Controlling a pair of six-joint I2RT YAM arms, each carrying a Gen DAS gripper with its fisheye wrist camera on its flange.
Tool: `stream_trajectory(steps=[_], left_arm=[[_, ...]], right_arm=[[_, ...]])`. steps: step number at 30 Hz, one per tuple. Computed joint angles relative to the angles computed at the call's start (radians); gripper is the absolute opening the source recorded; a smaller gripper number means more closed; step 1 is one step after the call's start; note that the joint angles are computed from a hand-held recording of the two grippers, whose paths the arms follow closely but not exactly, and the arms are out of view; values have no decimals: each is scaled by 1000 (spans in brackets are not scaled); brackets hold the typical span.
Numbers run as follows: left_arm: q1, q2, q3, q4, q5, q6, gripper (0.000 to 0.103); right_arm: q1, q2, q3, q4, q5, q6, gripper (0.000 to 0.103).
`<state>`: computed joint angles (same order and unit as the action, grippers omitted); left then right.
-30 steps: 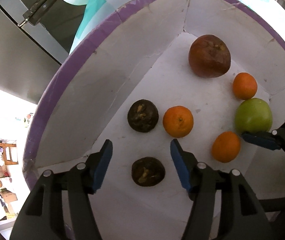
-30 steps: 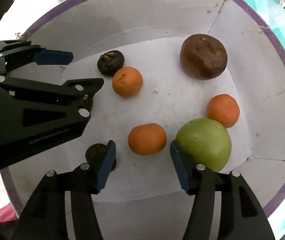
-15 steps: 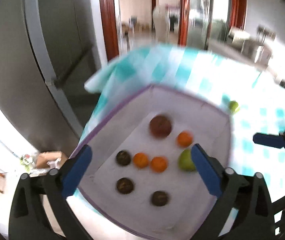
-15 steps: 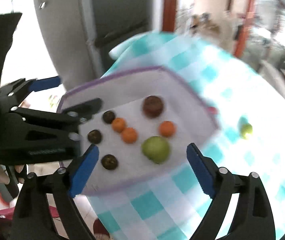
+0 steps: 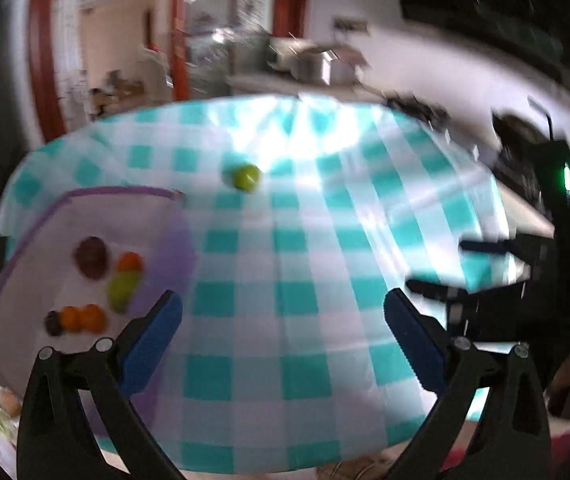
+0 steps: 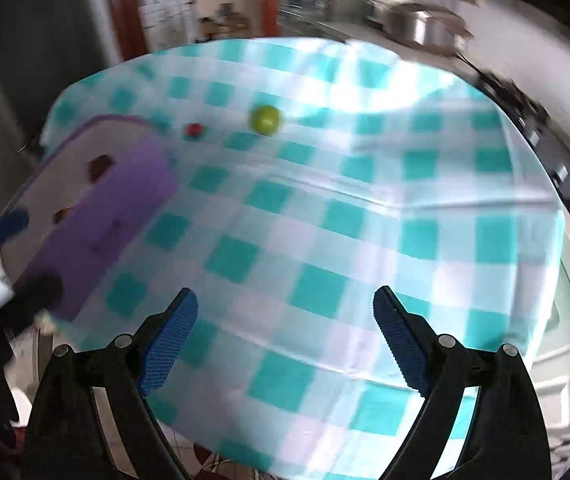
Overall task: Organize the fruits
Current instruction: 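Move both open tools back toward the green apple and red tomato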
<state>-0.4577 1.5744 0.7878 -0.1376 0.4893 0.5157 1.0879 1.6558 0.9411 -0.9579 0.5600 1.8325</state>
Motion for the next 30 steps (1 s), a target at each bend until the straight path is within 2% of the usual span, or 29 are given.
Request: stream_trajectory(steps=[1, 3, 6, 10, 13, 17, 20, 26, 30], left_arm=[[-16, 15, 1, 7, -13, 6, 101], [-80, 81, 8, 63, -75, 3, 101], [-139, 204, 30, 191, -158, -11, 101], [-195, 376, 90, 342, -235, -26, 101], [-228, 550, 197, 418, -313, -63, 101], [-259, 714, 366, 365, -382, -128, 101], [-276, 779, 438, 333, -417, -150, 101], [-280, 799, 450, 286, -472, -162, 101], [-287, 788, 436, 271, -475, -114, 101]], right_arm=[[-4, -20, -41, 21, -3, 11, 87], [-61, -63, -126, 99, -7, -44, 87], [-185, -123, -270, 263, -33, -207, 87], [-418, -127, -414, 575, -80, -539, 87], [-639, 2, -447, 861, -152, -839, 87], [-827, 202, -359, 1086, -218, -1118, 87], [-934, 363, -213, 1170, -275, -1312, 87], [-997, 632, 146, 1167, -284, -1576, 87], [-1020, 760, 348, 1112, -286, -1630, 85]])
